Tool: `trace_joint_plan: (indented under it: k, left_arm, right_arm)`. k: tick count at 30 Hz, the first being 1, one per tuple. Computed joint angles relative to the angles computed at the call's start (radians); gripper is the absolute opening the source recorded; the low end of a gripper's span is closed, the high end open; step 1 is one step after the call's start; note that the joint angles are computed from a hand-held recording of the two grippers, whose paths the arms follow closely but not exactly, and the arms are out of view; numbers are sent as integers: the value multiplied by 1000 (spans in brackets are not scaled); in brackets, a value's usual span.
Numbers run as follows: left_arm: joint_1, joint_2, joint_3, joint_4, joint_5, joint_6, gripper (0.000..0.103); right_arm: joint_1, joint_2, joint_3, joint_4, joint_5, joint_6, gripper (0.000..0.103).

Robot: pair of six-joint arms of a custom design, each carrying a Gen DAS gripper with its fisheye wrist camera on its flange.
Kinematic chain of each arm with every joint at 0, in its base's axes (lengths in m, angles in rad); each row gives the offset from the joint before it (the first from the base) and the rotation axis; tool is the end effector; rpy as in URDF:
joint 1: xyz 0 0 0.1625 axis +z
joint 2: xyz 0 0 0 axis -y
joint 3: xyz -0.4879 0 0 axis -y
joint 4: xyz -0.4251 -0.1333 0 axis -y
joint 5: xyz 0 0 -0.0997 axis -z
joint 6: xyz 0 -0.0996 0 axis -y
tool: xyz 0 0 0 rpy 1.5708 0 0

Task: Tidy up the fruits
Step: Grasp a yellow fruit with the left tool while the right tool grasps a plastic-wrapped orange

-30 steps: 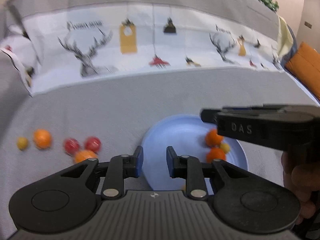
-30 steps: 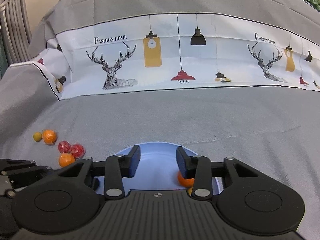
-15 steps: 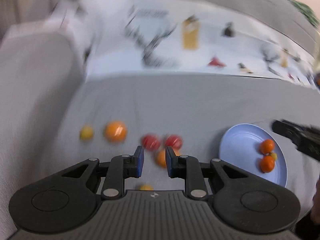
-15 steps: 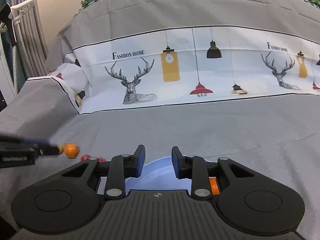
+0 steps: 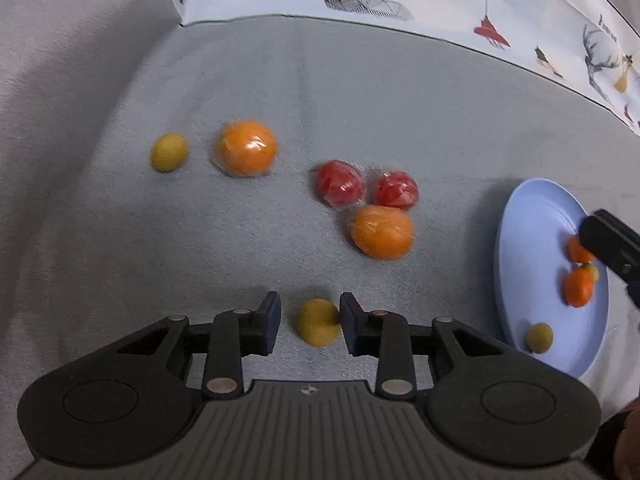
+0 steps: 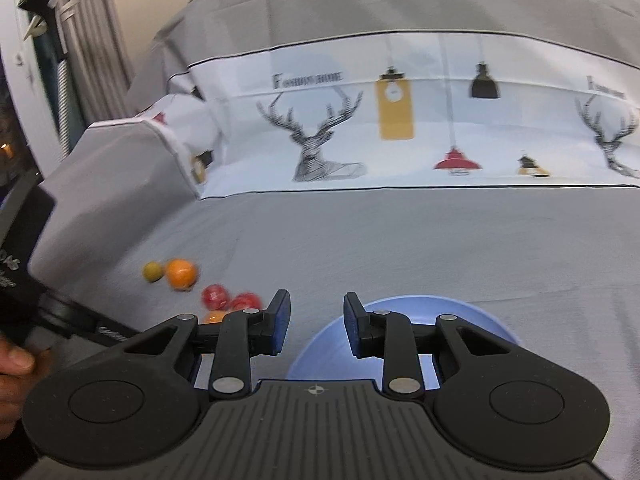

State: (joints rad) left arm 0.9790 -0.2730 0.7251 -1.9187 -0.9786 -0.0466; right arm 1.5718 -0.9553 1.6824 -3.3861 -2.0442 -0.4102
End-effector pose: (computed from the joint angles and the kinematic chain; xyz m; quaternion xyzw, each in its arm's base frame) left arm -0.3692 -0.8878 0.0158 0.2718 0.9158 -0.0442 0.2923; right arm 0.0886 -0.7240 0.3255 0.0510 -0.8390 0.4520 0.2987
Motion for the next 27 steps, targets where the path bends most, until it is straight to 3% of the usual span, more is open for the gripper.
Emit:
trace_joint_plan:
  k: [2,7,10,18,26,27]
  left_arm:
    - [1,4,-7,11,-8,8,26]
    - [0,-17,42,-91,59,-46,26]
    - [7,-20,37,-95,84,-94,26]
    - [8,-25,32,-84,85,-97,26]
    - [3,-10,16,-83,85,-94,26]
    - [3,-10,16,-84,85,-94,26]
  right_arm:
    - [2,10,-14,38,18,12,31]
    - [11,53,-59,105,34,-2,32]
    - [12,79,-87,134,43,-13,38]
    - [7,152,-168,199,44,-22,48]
    - [11,212,-244,262,-8,-26,47]
    - [10,212,-245,268,-6,-28,42]
